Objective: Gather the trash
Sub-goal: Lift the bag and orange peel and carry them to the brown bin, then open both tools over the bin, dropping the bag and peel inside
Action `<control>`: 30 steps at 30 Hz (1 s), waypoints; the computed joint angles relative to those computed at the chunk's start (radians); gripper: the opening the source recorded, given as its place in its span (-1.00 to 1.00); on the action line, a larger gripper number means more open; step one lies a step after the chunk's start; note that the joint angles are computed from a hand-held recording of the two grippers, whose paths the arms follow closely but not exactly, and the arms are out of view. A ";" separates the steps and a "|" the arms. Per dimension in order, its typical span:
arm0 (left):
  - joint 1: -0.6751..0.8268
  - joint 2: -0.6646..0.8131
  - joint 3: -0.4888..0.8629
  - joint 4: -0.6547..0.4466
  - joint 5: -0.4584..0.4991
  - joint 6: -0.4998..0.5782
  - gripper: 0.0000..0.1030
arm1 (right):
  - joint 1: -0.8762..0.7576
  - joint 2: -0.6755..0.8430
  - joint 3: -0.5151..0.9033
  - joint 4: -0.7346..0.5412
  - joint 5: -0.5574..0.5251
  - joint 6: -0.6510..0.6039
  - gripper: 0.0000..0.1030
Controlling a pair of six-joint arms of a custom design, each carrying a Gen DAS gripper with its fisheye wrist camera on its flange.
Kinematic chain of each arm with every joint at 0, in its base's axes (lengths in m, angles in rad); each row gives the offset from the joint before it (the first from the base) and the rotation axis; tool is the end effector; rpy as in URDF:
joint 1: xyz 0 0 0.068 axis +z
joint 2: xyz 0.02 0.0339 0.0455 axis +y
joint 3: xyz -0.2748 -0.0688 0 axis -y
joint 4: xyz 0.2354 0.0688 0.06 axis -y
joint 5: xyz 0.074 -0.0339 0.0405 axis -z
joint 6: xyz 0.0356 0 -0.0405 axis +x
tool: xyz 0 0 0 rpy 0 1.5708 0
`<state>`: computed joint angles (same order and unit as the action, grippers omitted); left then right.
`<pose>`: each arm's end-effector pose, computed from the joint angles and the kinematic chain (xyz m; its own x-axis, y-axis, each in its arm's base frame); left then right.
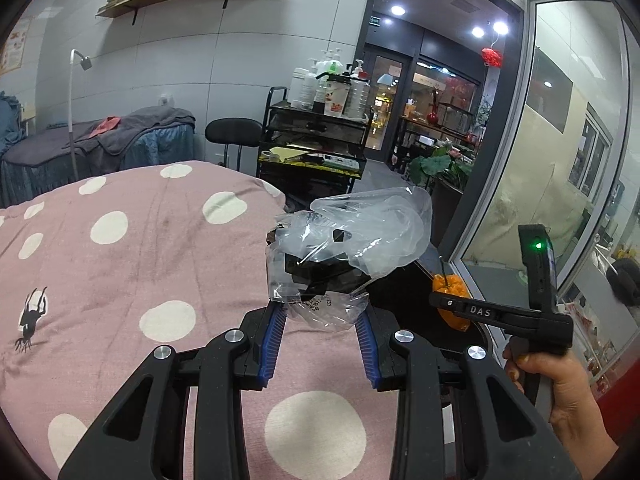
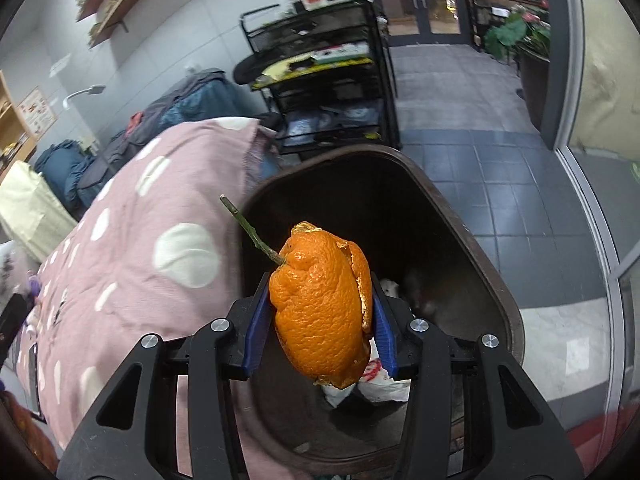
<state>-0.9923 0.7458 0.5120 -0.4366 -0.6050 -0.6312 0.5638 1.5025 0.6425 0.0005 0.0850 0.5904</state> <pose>0.0946 -0.1078 0.2396 -0.5369 -0.0656 -0.8411 0.1588 0.9713 -0.1771 0.2313 0.1427 0.1655 -0.8022 0.1490 -0.5781 -0.0470 0.9496 0.3100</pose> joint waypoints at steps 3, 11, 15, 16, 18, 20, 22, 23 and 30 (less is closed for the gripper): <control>0.003 0.036 0.008 0.027 0.018 0.009 -0.36 | -0.049 0.076 0.003 0.035 -0.027 -0.009 -0.11; -0.009 0.122 0.028 0.087 0.041 0.028 -0.36 | -0.087 0.226 0.008 0.111 -0.039 -0.005 -0.08; -0.004 0.159 0.037 0.117 0.059 0.043 -0.36 | -0.083 0.267 -0.008 0.155 -0.039 0.009 0.07; -0.006 0.167 0.038 0.122 0.062 0.044 -0.36 | -0.079 0.267 -0.013 0.162 -0.038 0.015 0.13; 0.005 0.183 0.040 0.138 0.083 0.050 -0.36 | -0.076 0.256 -0.035 0.188 -0.039 0.016 0.24; 0.030 0.197 0.041 0.155 0.115 0.066 -0.36 | -0.066 0.238 -0.052 0.198 -0.026 0.019 0.35; 0.031 0.211 0.044 0.165 0.125 0.065 -0.36 | -0.053 0.208 -0.067 0.194 -0.011 0.024 0.41; 0.034 0.219 0.046 0.171 0.135 0.067 -0.36 | -0.048 0.193 -0.075 0.192 -0.004 0.027 0.41; 0.055 0.311 0.086 0.219 0.202 0.095 -0.36 | -0.017 0.056 -0.152 0.177 0.063 0.050 0.45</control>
